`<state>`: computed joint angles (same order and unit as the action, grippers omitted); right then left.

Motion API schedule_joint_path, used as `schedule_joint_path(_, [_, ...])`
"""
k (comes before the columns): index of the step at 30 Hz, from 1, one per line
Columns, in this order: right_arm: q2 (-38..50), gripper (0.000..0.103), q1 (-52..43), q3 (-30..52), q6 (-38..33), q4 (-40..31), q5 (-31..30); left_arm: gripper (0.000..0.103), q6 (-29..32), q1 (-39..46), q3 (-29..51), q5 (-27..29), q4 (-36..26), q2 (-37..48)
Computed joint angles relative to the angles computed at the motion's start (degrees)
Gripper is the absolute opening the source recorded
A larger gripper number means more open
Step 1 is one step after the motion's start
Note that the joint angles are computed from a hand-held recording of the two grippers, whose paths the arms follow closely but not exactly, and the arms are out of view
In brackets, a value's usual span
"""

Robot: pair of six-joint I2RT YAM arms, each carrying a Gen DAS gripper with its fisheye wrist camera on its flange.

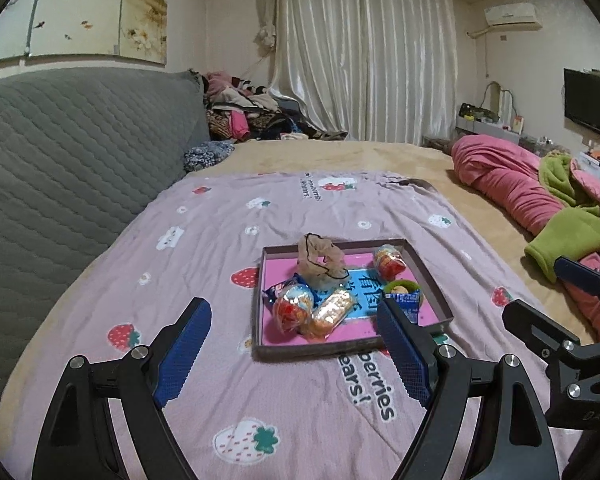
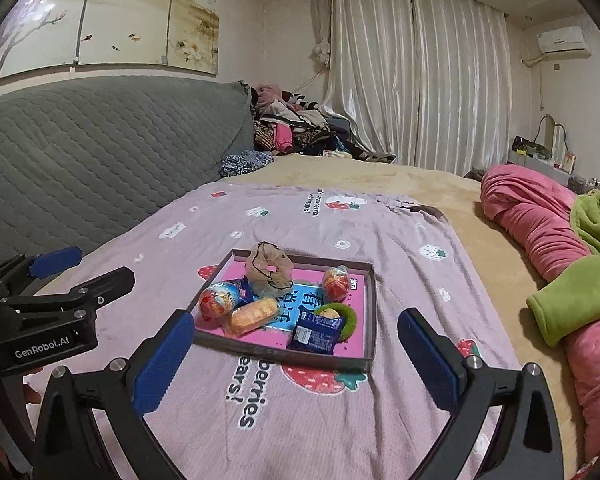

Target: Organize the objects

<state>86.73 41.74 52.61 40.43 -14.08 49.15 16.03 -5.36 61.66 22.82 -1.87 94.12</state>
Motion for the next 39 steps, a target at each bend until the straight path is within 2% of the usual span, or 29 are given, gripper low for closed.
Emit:
schedule_joint_path(15, [-2.3,0.102,11.7,3.2,13.4,-16.7,8.8,0.086,1.9,4.4,-9.9,3.2,-3.6,-13.2])
schedule_joint_path(22, [-2.9,0.103,14.1,3.0,19.5,-22.5,10.0,0.086,2.5,4.8,-14.1,3.5,-2.5,-16.5])
schedule_joint_path(29, [-2.3,0.103,14.6,0.2,23.4,-22.6,8.6,0.086,3.3,3.9,-18.3,2.2,1.7,-15.5])
schedule_joint_path(39, [0.1,0.103,13.4,-5.3,25.6,-16.3,5.6,0.086,3.5,2.9,-22.9,-1.7,11.7,-8.0])
